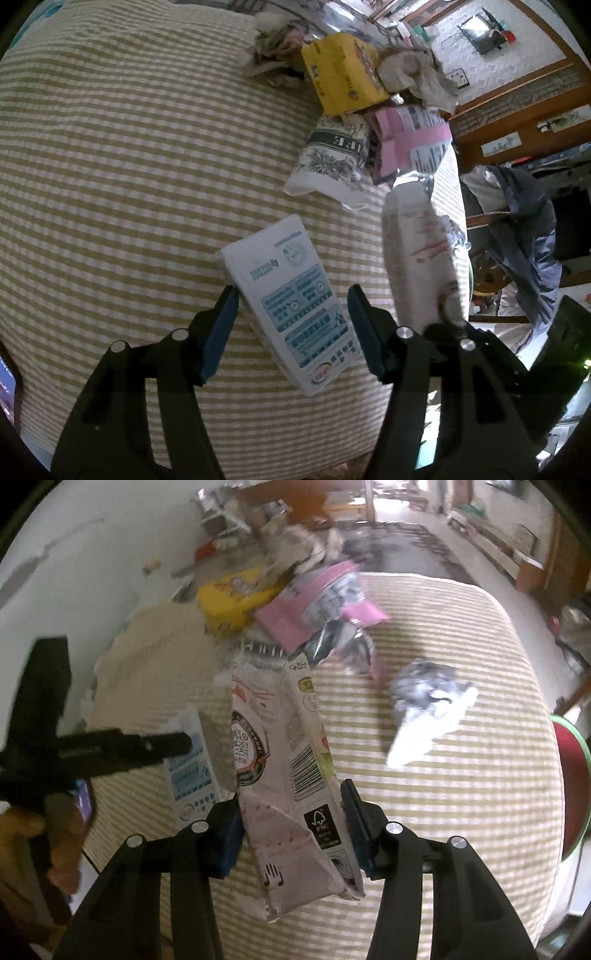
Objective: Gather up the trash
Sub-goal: 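Lift the carton with the left tool while the right tool lifts the paper bag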
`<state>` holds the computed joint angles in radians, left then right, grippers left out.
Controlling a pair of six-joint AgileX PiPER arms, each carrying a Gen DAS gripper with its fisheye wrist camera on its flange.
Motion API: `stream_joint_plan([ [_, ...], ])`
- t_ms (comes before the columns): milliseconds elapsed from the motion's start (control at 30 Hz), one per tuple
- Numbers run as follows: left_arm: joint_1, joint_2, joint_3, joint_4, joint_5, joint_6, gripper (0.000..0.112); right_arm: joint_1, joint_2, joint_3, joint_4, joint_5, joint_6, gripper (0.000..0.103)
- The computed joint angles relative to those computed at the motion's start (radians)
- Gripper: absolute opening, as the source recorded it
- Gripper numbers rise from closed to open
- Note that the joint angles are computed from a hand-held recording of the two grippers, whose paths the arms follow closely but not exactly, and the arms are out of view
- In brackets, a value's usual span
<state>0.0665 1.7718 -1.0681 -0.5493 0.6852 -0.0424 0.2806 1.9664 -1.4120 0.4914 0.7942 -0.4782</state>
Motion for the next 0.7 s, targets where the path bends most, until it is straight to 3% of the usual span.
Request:
stream_joint_plan([
  [167,-0.058,0.050,-0.055,0.065,-0.005,-0.079,0.068,0.016,-0.012,0.030,-0.086,0.009,0.069,0.048],
  [533,-0.139,0.103,-0.118,0.151,0.008,-0.184,0.071,-0.011,-0.041,0.078,-0.118,-0.030,0.069,0.048],
  [700,-0.126,0.095,-0.080,0.079,-0.026,-0.110,0.058,-0.036,-0.053,0.082,-0.076,-0.044,0.043,0.048],
])
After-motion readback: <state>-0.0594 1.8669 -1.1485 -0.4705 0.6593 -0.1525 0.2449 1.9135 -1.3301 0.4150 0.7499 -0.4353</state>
